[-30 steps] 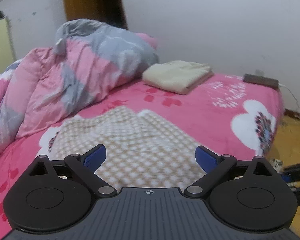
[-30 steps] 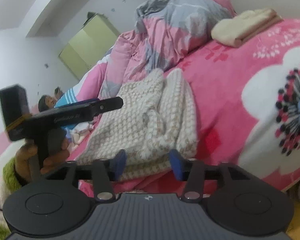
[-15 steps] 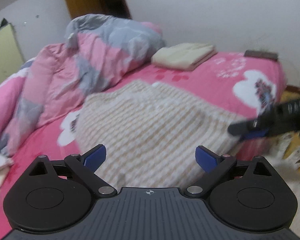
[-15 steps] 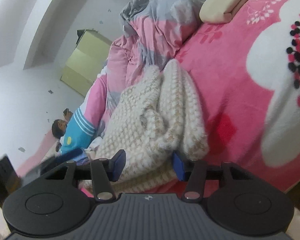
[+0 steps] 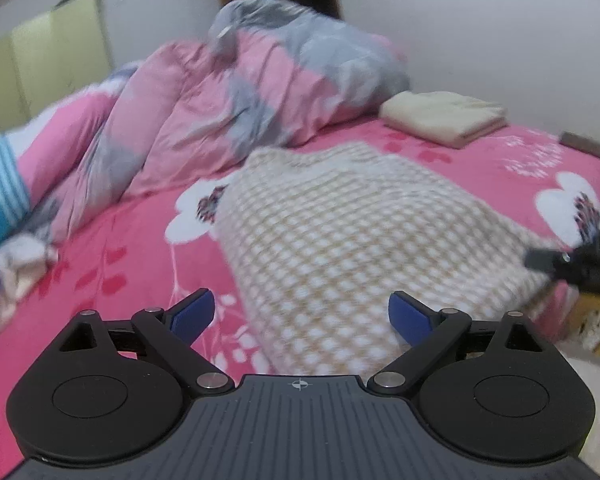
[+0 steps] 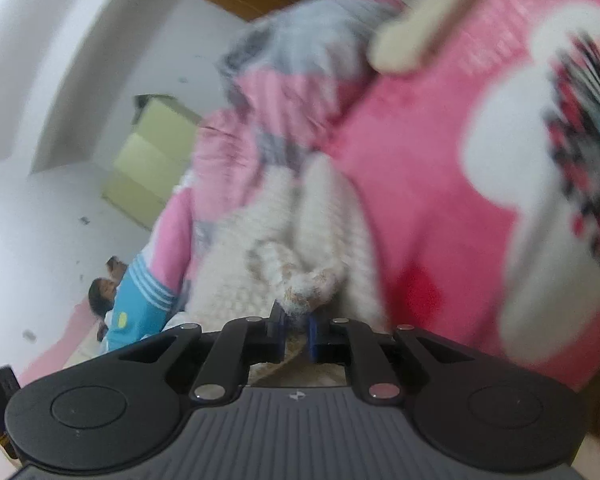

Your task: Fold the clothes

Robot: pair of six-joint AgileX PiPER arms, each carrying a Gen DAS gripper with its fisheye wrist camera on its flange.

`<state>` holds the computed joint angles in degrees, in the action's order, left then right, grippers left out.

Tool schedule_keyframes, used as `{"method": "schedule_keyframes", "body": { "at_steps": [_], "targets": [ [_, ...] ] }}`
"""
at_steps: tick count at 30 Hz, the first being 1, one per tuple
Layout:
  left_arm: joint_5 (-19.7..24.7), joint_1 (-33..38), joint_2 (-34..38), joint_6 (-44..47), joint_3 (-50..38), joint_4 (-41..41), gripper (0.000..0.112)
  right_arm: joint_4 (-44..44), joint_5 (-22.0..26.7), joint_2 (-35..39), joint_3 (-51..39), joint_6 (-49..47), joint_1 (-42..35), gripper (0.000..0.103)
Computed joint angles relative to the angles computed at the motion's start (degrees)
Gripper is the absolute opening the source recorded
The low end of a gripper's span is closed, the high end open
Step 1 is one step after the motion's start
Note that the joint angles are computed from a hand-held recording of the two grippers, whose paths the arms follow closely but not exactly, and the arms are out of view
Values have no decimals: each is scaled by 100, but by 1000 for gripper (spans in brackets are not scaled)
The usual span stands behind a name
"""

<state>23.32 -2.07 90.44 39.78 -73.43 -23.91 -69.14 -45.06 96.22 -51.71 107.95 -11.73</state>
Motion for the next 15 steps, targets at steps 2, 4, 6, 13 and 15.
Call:
{"method": "schedule_keyframes", "body": {
  "at_steps": [2,4,6,13,15],
  "targets": [
    [180,43,112,-362,-168,183,95,132,-150,-101,30,-173,-103,10],
    [215,25,205,-639,-243,479,95,90,-84,-112,-32,-269,-102,10],
    [286,26,278,-622,-287,405,95,-14,-18,-24,-114,-217,-99,10],
    [347,-161,425,-665,-337,508,94,-182,-240,231,-189,165,-266,10],
    [429,-217,525,-719,-424,529,94,-182,-331,368,-178,233,-286,9]
  ]
}}
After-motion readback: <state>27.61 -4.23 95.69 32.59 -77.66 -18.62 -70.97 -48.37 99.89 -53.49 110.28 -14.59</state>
